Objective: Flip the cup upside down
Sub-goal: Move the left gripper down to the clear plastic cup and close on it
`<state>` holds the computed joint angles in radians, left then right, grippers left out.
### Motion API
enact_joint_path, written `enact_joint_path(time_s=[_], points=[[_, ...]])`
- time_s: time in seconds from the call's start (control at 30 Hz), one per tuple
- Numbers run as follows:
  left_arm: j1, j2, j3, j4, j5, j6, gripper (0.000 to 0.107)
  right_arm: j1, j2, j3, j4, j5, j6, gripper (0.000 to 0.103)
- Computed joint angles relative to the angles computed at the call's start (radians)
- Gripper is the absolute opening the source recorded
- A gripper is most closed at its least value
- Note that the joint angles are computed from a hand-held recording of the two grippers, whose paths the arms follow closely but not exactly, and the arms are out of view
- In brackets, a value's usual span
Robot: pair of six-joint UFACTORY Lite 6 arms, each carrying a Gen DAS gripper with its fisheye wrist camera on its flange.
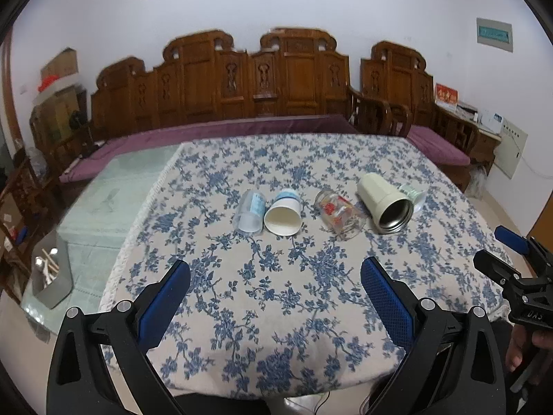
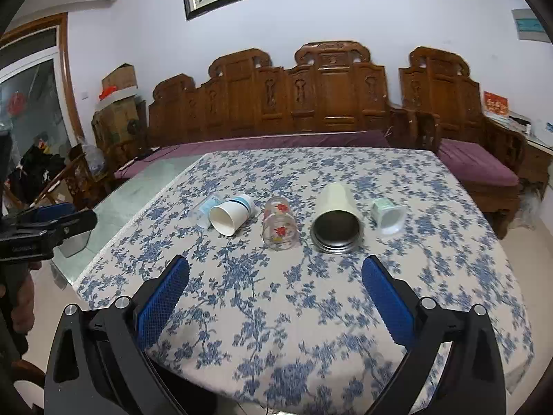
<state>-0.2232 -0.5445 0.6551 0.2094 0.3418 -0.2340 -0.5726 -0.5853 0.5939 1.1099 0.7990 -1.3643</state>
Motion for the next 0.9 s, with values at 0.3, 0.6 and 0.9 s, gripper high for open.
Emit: enact_joint_path(time_s=[0.3,0.6,0.9], points=[[0.145,0.494,0.299,-0.227,-0.046,0.338,0.095,0.265,0.322,0.103,0.143,-0.259,-0.145,0.101],[0.229,0.978,0.759,-0.410,0.046,0.592,0.095,0.397,0.599,0.271,0.200,-0.321,-0.167,0.101],[0.246,1.507,1.457,-0.318,0.270,0.554,0.095,0.410,0.678,0.313,0.289,-0.323,-0.219,0.101]])
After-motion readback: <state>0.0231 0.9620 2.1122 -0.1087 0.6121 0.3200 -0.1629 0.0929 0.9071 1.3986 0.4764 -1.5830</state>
